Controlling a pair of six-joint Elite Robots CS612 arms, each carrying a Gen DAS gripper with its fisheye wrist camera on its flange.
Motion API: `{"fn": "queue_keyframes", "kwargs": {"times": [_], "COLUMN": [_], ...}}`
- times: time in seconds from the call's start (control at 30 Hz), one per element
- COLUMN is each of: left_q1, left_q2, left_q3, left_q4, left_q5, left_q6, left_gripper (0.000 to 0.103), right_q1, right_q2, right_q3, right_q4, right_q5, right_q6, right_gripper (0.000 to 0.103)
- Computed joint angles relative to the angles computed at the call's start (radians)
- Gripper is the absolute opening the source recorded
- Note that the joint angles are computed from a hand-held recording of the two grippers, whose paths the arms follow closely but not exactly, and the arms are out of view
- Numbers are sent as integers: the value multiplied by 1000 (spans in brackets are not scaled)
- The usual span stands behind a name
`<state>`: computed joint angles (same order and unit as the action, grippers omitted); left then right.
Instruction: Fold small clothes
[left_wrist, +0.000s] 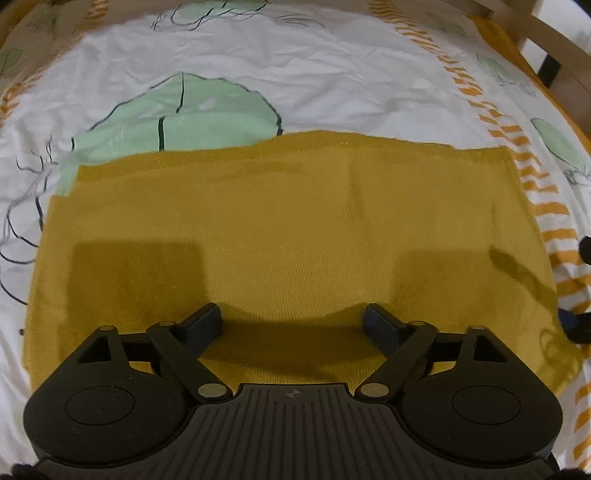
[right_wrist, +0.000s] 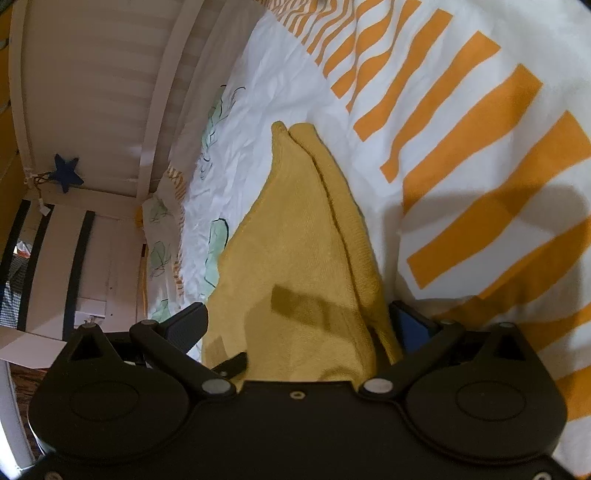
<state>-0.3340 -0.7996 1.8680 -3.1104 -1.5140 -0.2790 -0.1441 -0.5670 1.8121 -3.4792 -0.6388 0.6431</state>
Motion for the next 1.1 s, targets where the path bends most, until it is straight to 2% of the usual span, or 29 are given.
{"fn": "queue_keyframes", "kwargs": {"times": [0.13, 0.27, 0.4, 0.6, 0.8, 0.9, 1.1], "left_q1": [-7, -14, -12, -15, -13, -18, -12], "left_q2": [12, 14, 17, 19, -1, -21, -12], "left_q3": [-19, -23, -18, -13, 15, 47, 91], "left_q4": [15, 24, 7, -12, -31, -27, -132], "left_q5": [19, 39, 38, 45, 31, 28, -3], "left_q6": [-7, -21, -18, -19, -34, -26, -11], "left_gripper": [96, 99, 99, 101, 96, 95, 96], "right_q1": [-7, -6, 6, 5, 10, 13, 15], "right_q2": [22, 71, 94, 84, 80, 56, 34], "right_q3": [-23, -77, -117, -114, -111, -90, -71], "right_q4": [-21, -88, -113, -60, -70, -1, 56], "right_q5": [54, 145, 160, 172, 145, 114, 70], "right_q6": [14, 59, 66, -17, 17, -67, -136], "right_gripper": [103, 103, 103, 103, 100, 95, 79]}}
